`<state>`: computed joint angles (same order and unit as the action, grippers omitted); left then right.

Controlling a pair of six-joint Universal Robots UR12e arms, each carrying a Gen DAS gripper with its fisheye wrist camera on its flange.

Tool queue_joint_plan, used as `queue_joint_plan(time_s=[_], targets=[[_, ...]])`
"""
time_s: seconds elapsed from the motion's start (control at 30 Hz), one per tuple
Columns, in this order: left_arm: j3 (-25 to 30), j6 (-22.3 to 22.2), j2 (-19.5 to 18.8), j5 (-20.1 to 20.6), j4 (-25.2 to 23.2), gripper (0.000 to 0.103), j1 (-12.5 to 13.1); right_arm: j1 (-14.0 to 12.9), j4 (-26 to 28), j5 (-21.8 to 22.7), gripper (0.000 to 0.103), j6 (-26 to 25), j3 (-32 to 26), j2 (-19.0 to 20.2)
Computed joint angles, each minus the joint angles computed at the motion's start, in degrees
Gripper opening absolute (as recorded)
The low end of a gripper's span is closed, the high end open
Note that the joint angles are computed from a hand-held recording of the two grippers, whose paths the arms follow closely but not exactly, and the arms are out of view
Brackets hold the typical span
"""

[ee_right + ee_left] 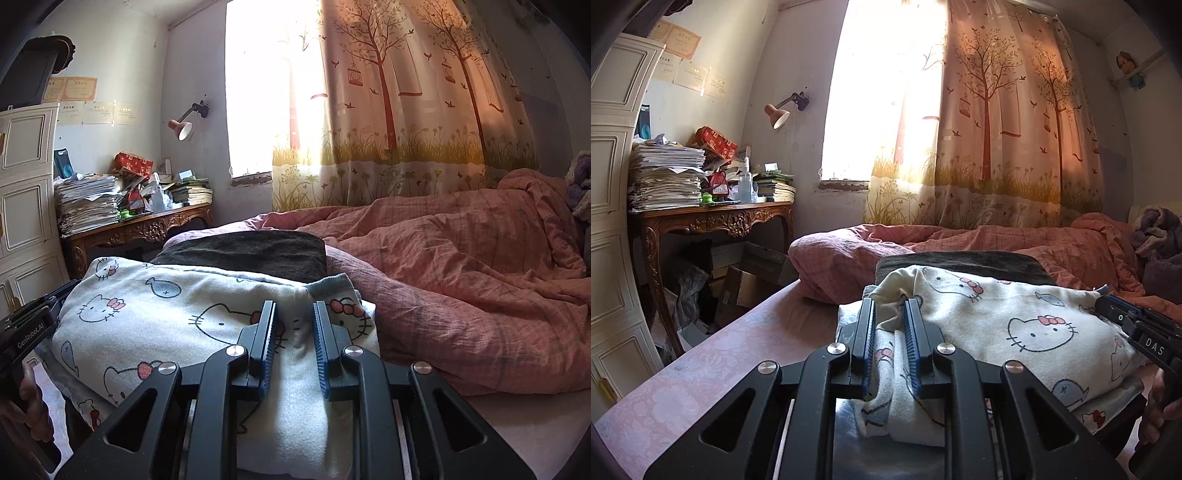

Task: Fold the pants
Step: 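Lower the bundle onto the folded clothes stack with both grippers, then open both grippers and pull them back from the stack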

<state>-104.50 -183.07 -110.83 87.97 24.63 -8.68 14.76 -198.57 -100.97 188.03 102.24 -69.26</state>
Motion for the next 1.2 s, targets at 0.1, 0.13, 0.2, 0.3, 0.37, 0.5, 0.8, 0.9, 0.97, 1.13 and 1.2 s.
queue_joint_plan(time_s=[0.1, 0.13, 0.2, 0.3, 0.37, 0.5, 0.8, 0.9, 0.97, 1.13, 1.2], targets=[[-0.52, 0.55, 0.54, -0.27, 1.46, 0.018, -0.18, 0.14, -1.34, -0.25, 0.021, -0.16, 0.42, -0.48], [-0.59, 1.14, 0.57, 0.77, 2.33, 0.022, -0.51, 0.2, -1.67, -0.37, 0.026, -0.15, 0.48, -0.65], [-0.72, 2.18, 0.61, 2.0, 3.99, 0.034, -0.99, 0.35, -2.81, -0.9, 0.035, -0.63, 0.7, -0.93], [-1.18, 2.41, 0.91, 2.03, 6.19, 0.057, -1.22, 0.85, -4.89, -2.4, 0.06, -2.03, 0.87, -1.24], [-1.29, 2.53, 0.79, 3.52, 8.26, 0.083, -1.62, 1.01, -6.17, -2.89, 0.069, -2.47, 1.16, -1.59], [-1.52, 3.92, 0.8, 5.52, 10.86, 0.093, -2.05, 1.04, -8.55, -3.5, 0.101, -1.81, 1.75, -2.3], [-1.92, 3.84, 1.07, 5.25, 13.46, 0.103, -1.91, 1.29, -9.76, -5.58, 0.103, -3.75, 1.88, -2.85], [-2.25, 3.94, 1.23, 6.17, 14.57, 0.103, -2.36, 1.18, -9.68, -5.13, 0.103, -3.01, 1.96, -2.97], [-2.5, 4.11, 1.5, 6.39, 15.42, 0.103, -2.68, 1.09, -9.64, -4.74, 0.103, -3.08, 2.08, -3.23], [-3.63, 4.71, 2.99, 7.58, 18.36, 0.103, -3.88, 1.06, -11.15, -4.34, 0.103, -4.48, 3.14, -4.95], [-4.2, 4.71, 3.63, 7.99, 19.9, 0.103, -4.31, 1.03, -12.74, -3.98, 0.103, -4.31, 4.19, -6.18]])
